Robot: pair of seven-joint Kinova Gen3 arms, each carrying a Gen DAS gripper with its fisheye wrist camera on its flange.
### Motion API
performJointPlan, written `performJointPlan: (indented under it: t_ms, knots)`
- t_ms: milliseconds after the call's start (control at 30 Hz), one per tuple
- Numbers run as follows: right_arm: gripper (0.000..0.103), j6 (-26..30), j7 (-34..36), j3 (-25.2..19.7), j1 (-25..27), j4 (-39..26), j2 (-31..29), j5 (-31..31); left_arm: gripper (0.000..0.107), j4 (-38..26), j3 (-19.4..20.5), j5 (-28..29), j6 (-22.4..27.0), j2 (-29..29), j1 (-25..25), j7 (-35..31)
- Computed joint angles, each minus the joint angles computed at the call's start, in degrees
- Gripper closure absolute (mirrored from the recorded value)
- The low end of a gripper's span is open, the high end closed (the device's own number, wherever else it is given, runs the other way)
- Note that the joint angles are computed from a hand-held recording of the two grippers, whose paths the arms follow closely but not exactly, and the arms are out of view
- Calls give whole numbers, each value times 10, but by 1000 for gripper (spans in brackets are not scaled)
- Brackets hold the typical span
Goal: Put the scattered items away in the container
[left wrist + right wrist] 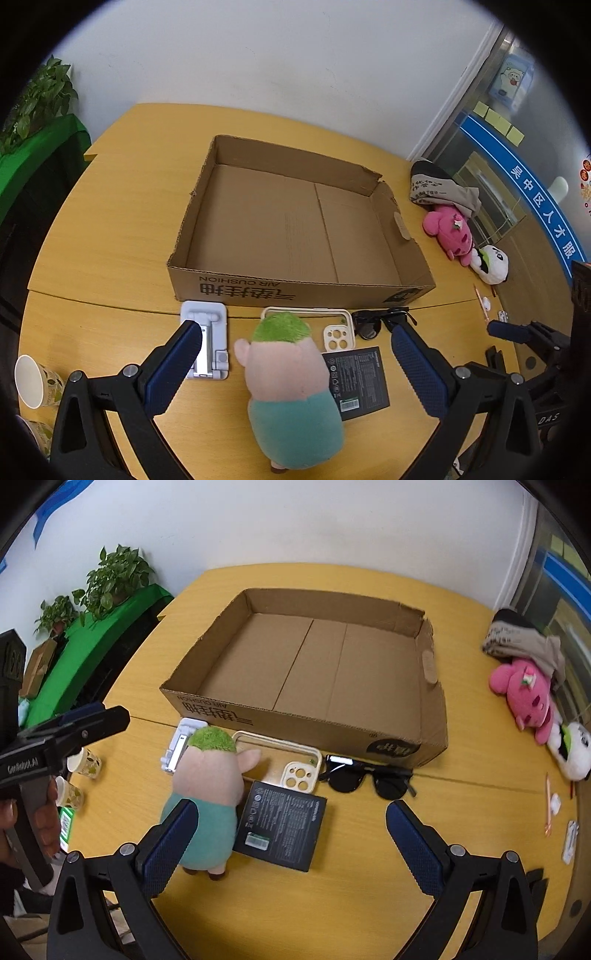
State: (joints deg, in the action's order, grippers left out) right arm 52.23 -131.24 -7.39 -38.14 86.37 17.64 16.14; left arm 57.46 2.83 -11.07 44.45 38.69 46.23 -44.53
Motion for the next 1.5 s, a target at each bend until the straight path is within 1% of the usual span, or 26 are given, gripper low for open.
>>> performJointPlan:
  t_ms: [100,200,300,400,500,633,700,767,900,967,1033,1100,1167,1233,1267,1300,1333,1367,1433,1500]
  knots:
    - [0,2,10,-5,8,-11,5,-21,5,-5,18,21,0,3,-16,-13]
    - [0,12,13,-4,4,-25,10,-23,5,-18,33,43,3,12,-31,-37]
    - [0,28,10,-2,0,-38,15,-28,5,-46,47,70,24,33,-46,-63]
    - [0,47,1,0,-3,-49,21,-32,7,-65,65,106,30,53,-65,-98]
    - [0,66,-6,0,-9,-60,28,-33,7,-74,71,133,32,67,-73,-121]
    - [0,70,-6,-2,-14,-68,39,-38,7,-75,72,158,37,79,-79,-137]
    - [0,63,-2,-5,-12,-69,49,-49,7,-75,74,169,44,84,-85,-146]
    - [0,43,4,-10,-7,-62,59,-67,7,-75,72,174,53,90,-87,-151]
    - [0,-14,38,-28,19,-39,88,-133,7,-58,84,201,49,104,-106,-166]
    - [0,-36,56,-35,26,-31,106,-162,9,-54,87,211,52,112,-111,-172]
    - [0,-61,73,-42,33,-22,122,-190,14,-63,93,222,66,126,-119,-180]
    - [0,-76,88,-48,38,-21,144,-215,15,-63,102,236,70,137,-127,-195]
    - [1,-81,96,-48,36,-24,164,-229,22,-73,112,250,84,154,-134,-208]
    - [3,-81,103,-48,34,-29,182,-239,23,-61,132,284,70,163,-153,-235]
    - [3,-91,112,-53,39,-25,188,-250,23,-55,138,296,63,167,-159,-244]
    - [1,-101,113,-55,38,-21,191,-253,25,-49,145,310,56,171,-166,-254]
    - [2,-103,112,-46,26,-23,191,-246,28,-41,153,325,46,174,-173,-265]
    - [2,-94,108,-34,7,-33,194,-230,30,-34,155,333,37,173,-176,-272]
    - [15,-64,111,-20,-20,-62,204,-203,38,-36,145,334,37,169,-167,-271]
    - [22,-66,107,-29,-9,-61,201,-213,42,-41,132,322,48,159,-155,-270]
